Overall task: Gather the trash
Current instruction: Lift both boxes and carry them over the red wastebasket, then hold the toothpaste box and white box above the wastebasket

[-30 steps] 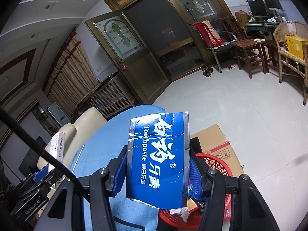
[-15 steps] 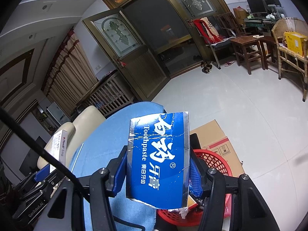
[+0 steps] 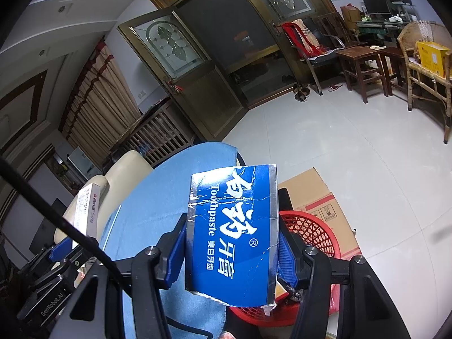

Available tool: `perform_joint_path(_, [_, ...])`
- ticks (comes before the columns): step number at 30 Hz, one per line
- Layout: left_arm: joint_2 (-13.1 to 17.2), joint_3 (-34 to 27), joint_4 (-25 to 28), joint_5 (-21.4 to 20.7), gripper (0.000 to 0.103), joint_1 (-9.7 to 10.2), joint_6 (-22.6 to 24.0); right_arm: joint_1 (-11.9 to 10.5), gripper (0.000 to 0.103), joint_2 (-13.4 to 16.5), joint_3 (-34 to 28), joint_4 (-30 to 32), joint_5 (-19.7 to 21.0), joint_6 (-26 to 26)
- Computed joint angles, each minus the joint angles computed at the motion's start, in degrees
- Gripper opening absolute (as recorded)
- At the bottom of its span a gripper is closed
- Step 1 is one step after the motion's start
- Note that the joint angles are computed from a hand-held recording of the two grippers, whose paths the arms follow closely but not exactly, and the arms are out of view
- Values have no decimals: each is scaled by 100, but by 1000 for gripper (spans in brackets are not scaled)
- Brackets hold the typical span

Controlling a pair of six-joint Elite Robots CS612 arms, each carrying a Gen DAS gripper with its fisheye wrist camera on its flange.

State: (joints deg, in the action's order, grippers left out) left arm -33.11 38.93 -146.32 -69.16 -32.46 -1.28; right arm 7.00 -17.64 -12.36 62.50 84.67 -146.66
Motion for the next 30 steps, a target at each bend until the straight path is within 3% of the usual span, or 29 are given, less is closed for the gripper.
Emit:
perform_joint_path(8, [9, -14, 36, 0, 50, -6, 26, -21, 59, -293, 651, -296, -45, 46])
perform_joint_path(30, [36, -42, 84, 8, 50, -22, 140, -43, 59, 235, -329, 227, -70, 185])
